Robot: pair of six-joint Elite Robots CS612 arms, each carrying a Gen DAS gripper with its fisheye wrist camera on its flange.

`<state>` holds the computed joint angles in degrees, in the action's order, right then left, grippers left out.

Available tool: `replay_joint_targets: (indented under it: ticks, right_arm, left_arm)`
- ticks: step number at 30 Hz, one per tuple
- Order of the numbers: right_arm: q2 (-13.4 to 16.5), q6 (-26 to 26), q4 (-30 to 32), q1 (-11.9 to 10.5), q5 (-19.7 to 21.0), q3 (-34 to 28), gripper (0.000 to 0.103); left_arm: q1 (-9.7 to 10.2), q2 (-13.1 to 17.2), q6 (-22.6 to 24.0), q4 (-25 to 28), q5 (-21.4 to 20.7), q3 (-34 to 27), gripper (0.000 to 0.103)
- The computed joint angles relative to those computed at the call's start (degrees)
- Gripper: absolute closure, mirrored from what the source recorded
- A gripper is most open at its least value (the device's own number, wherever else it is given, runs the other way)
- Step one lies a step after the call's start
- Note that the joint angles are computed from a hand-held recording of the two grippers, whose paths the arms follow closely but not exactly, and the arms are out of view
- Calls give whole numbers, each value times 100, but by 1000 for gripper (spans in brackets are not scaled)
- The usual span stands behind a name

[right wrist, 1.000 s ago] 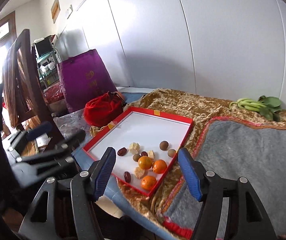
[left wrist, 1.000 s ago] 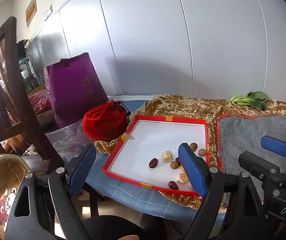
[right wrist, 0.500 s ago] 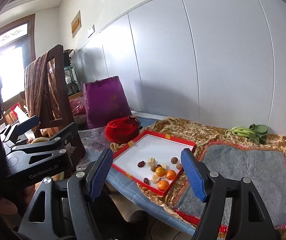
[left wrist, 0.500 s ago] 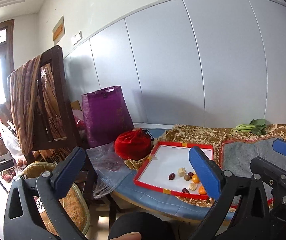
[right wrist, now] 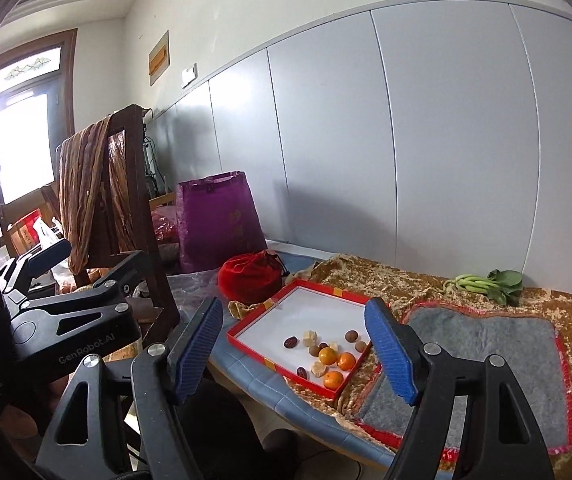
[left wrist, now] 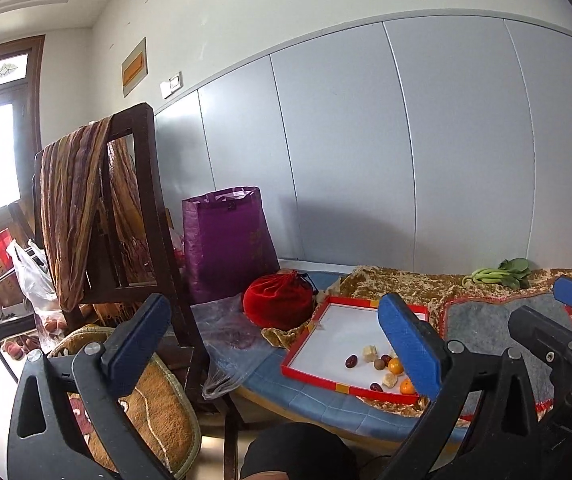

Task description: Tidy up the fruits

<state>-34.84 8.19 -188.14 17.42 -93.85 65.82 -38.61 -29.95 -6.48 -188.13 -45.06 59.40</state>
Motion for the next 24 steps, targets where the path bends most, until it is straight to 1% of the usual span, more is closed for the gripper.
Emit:
replay_joint_targets:
  ticks: [10,15,19,24]
  right_arm:
    - [44,-146,-2,55,-143,-74,28]
    - [83,-130,35,72,-205,-132,27]
    - [123,-181,59,107,-386,-189,26]
    - [148,-270,-53,144,-692,-175,21]
  left_arm:
    - [22,-1,-87,-8,55,16,0]
    - [25,-6,-147,30,88,31,0]
    - [31,-20,-178,52,90,64,0]
    - [48,-91,-270,113,30,232,0]
